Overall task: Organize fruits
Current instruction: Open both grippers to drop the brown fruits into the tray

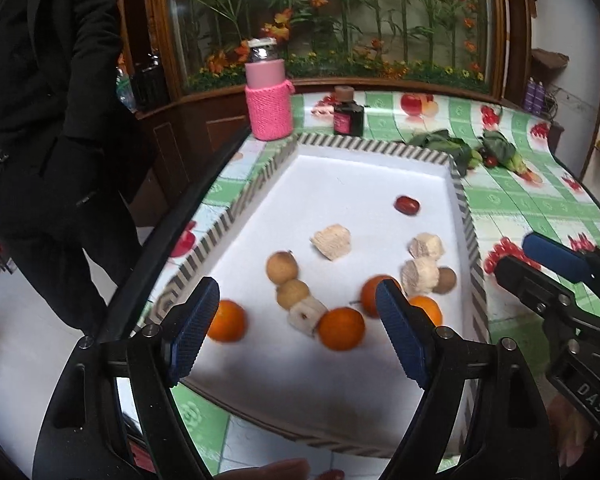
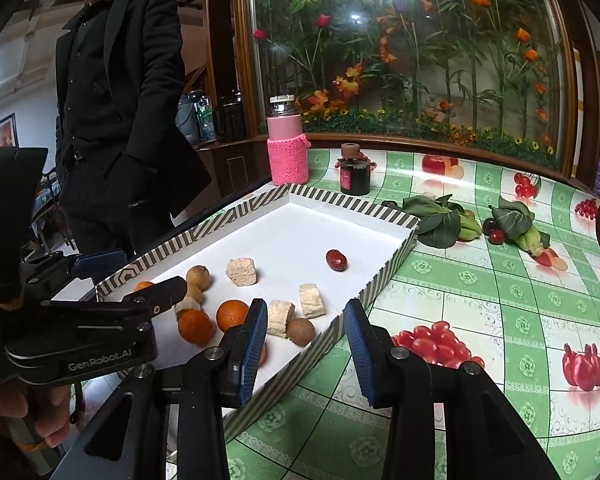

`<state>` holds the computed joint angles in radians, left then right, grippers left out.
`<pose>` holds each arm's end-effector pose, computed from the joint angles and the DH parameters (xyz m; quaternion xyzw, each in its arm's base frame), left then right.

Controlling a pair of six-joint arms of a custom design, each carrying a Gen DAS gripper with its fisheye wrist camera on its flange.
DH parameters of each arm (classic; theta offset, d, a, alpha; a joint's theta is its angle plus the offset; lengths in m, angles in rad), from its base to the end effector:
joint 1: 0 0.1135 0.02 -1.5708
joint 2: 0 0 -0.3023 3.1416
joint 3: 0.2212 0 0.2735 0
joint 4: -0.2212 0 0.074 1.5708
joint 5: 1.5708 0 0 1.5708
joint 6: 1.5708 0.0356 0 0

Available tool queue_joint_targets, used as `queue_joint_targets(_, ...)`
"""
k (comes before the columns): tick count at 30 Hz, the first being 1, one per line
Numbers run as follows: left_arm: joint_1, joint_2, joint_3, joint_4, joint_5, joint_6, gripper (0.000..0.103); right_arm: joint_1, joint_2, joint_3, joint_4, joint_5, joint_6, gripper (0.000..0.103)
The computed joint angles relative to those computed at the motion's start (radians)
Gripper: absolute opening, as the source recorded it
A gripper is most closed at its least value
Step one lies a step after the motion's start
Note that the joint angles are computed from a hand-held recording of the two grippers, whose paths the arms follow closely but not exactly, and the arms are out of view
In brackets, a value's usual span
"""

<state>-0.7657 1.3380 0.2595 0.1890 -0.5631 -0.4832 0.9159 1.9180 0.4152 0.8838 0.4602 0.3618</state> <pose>0.1536 -0.1213 0.1200 0.0356 0.9095 0.0248 0.4135 0.1874 0.2181 0.0742 -0.1362 0.8610 0.1032 0.4790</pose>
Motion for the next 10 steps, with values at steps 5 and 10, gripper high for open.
queue_joint_targets(5, -0.039, -0.010, 0.006, -0.038, 0.026, -0.061, 0.081, 0.006, 0.005, -0.001, 0.005, 0.003, -0.006, 0.039)
queue_joint_targets(10, -0.087, -0.018, 0.029, -0.093, -0.012, -0.106, 0.081, 0.010, 0.006, -0.004, 0.013, 0.014, -0.008, 0.039)
